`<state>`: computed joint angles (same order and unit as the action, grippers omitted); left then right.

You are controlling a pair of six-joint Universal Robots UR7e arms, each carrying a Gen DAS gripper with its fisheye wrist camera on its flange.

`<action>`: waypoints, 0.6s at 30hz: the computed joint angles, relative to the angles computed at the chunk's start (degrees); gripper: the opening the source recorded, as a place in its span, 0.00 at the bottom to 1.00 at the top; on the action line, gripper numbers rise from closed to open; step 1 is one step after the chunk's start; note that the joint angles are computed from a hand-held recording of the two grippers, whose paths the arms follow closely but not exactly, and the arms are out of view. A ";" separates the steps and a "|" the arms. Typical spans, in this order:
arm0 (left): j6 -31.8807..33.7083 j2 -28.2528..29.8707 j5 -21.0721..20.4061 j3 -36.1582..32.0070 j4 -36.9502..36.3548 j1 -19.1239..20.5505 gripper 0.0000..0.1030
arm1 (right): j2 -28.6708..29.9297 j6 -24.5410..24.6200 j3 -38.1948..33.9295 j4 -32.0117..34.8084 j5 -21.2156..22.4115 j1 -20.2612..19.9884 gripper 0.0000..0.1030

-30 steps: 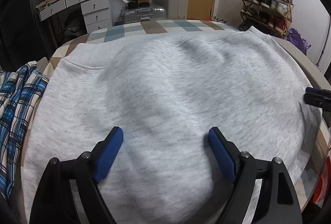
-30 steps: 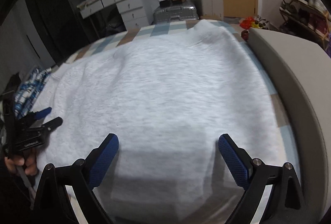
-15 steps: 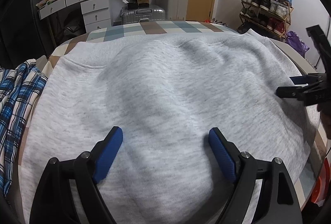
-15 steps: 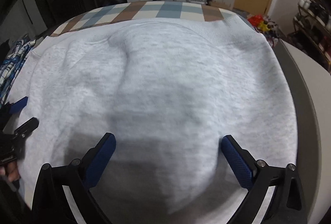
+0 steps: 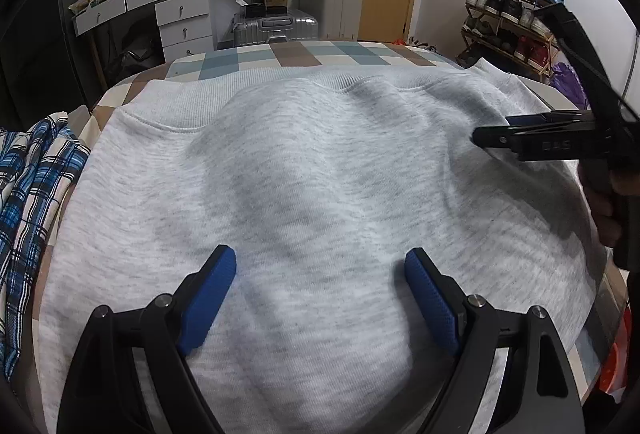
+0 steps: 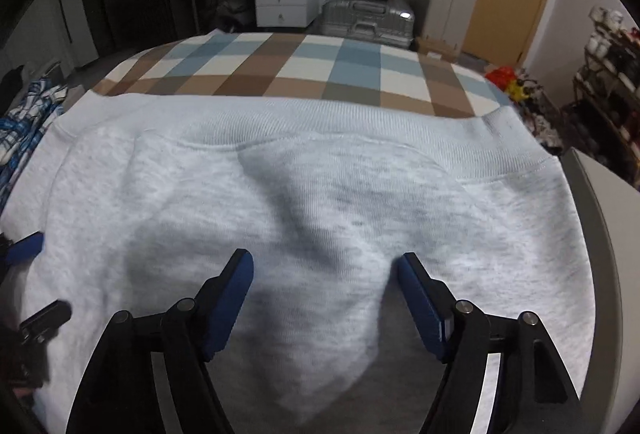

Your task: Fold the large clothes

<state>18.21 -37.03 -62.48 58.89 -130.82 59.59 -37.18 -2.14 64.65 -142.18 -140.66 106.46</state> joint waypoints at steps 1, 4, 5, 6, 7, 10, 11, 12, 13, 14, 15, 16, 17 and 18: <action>-0.06 -0.02 -0.10 -0.02 0.07 0.01 0.80 | -1.60 1.52 1.08 2.45 1.69 -0.17 0.69; -0.13 -0.06 -0.16 0.04 0.06 0.02 0.81 | -4.39 3.11 2.76 4.15 3.68 0.24 0.43; -0.14 -0.07 -0.17 0.01 0.11 0.02 0.81 | -4.83 3.38 2.96 3.01 4.07 0.50 0.42; -0.13 -0.05 -0.13 0.02 0.09 0.01 0.81 | -5.00 2.60 3.08 -0.53 3.90 0.95 0.42; -0.09 -0.08 -0.07 0.06 0.09 0.00 0.81 | -4.69 0.90 2.95 -3.92 3.54 1.25 0.41; -0.12 -0.07 -0.12 0.05 0.08 0.01 0.81 | -1.10 -0.97 -2.62 -5.37 3.18 0.81 0.25; -0.13 -0.09 -0.12 0.07 0.08 0.01 0.81 | -0.35 0.20 -4.15 -3.75 4.95 0.14 0.24; -0.13 -0.09 -0.12 0.07 0.08 0.01 0.81 | 1.09 2.26 -6.65 0.28 6.52 -1.00 0.24; -0.14 -0.07 -0.17 0.02 0.11 0.03 0.81 | 2.51 2.56 -8.51 2.84 5.79 -1.70 0.24; -0.14 -0.08 -0.19 0.02 0.17 0.04 0.81 | 3.55 1.83 -9.18 3.77 5.58 -2.53 0.24; -0.13 -0.07 -0.23 -0.04 0.23 0.06 0.81 | 3.67 0.49 -8.57 2.31 6.23 -3.09 0.23; -0.15 -0.13 -0.27 0.01 0.29 0.06 0.81 | 3.01 0.49 -7.66 1.21 7.36 -3.30 0.23; -0.10 -0.19 -0.31 0.08 0.20 0.07 0.81 | 2.36 1.70 -7.44 2.31 8.05 -3.33 0.23; -0.10 -0.12 -0.38 -0.09 0.34 0.11 0.81 | 1.88 2.63 -7.34 3.26 8.68 -3.43 0.22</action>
